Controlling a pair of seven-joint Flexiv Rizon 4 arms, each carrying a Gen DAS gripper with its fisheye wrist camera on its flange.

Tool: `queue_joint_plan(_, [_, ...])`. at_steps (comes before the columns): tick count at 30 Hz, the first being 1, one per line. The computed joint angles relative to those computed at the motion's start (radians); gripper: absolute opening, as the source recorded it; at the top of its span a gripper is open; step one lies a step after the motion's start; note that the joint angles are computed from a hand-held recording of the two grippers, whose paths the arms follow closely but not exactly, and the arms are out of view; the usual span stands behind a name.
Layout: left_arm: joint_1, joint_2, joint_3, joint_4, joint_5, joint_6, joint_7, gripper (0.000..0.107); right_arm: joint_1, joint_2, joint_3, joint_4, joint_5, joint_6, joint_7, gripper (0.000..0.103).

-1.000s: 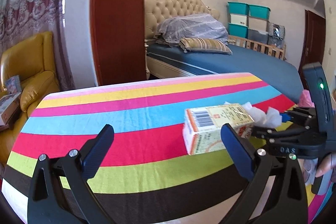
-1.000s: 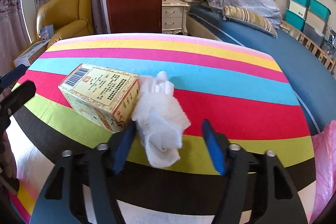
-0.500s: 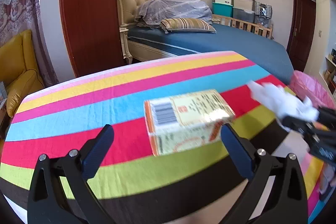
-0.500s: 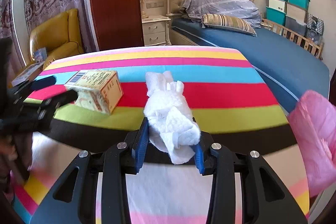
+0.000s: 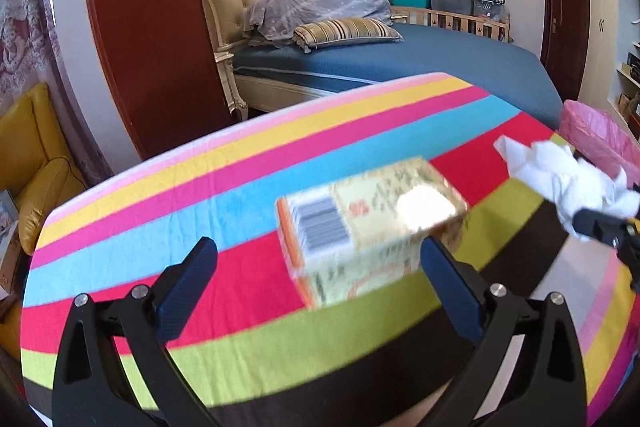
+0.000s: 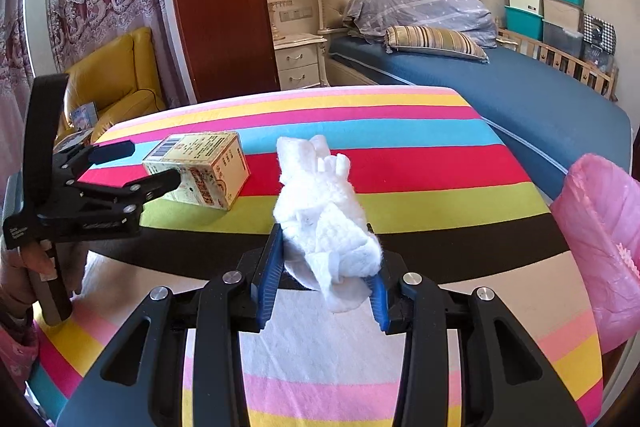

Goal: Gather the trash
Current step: 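Grasp the white tissue with the right tool while the left tool grasps the cream medicine box, then carry the medicine box and tissue over the pink bin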

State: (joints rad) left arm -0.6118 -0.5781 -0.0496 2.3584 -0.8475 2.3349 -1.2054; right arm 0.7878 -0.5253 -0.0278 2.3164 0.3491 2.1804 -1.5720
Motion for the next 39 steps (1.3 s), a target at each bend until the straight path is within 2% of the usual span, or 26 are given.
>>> queue_joint_plan(10, [0.008,-0.030,0.034,-0.142,-0.018,-0.135,0.137,0.098,-0.009,0.020,-0.045,-0.039,-0.007,-0.078,0.034,0.037])
queue_joint_plan(15, [0.126,-0.020,-0.007,-0.121,0.164,-0.192,0.001,0.098,-0.020,0.009,-0.057,-0.069,-0.026,-0.101,0.072,0.037])
queue_joint_plan(16, [0.136,-0.020,-0.009,-0.114,0.194,-0.187,-0.025,0.096,-0.013,0.006,-0.064,-0.070,-0.026,-0.103,0.074,0.037])
queue_joint_plan(17, [0.174,-0.017,-0.030,-0.095,0.263,-0.173,-0.075,0.087,-0.002,0.003,-0.073,-0.070,-0.024,-0.105,0.076,0.037])
queue_joint_plan(19, [0.226,-0.003,-0.050,-0.079,0.371,-0.202,-0.145,0.067,-0.001,-0.001,-0.072,-0.067,-0.030,-0.106,0.084,0.037])
queue_joint_plan(21, [0.201,0.002,-0.033,-0.063,0.370,-0.184,-0.164,0.063,0.013,-0.003,-0.080,-0.062,-0.029,-0.108,0.087,0.037])
queue_joint_plan(23, [0.169,0.006,-0.007,-0.051,0.388,-0.162,-0.181,0.048,0.040,-0.002,-0.095,-0.052,-0.016,-0.103,0.085,0.037])
queue_joint_plan(25, [0.106,0.009,0.026,-0.035,0.354,-0.131,-0.180,0.048,0.063,0.000,-0.105,-0.038,0.003,-0.086,0.081,0.037])
queue_joint_plan(28, [0.045,0.010,0.036,-0.007,0.312,-0.068,-0.186,0.048,0.091,0.011,-0.106,-0.004,0.040,-0.052,0.068,0.037])
queue_joint_plan(32, [-0.021,0.013,0.016,0.037,0.248,0.031,-0.201,0.048,0.137,0.028,-0.106,0.035,0.114,0.005,0.029,0.037])
queue_joint_plan(39, [-0.105,0.018,-0.043,0.112,0.138,0.198,-0.229,0.048,0.139,0.065,-0.027,0.102,0.219,0.117,-0.047,0.037])
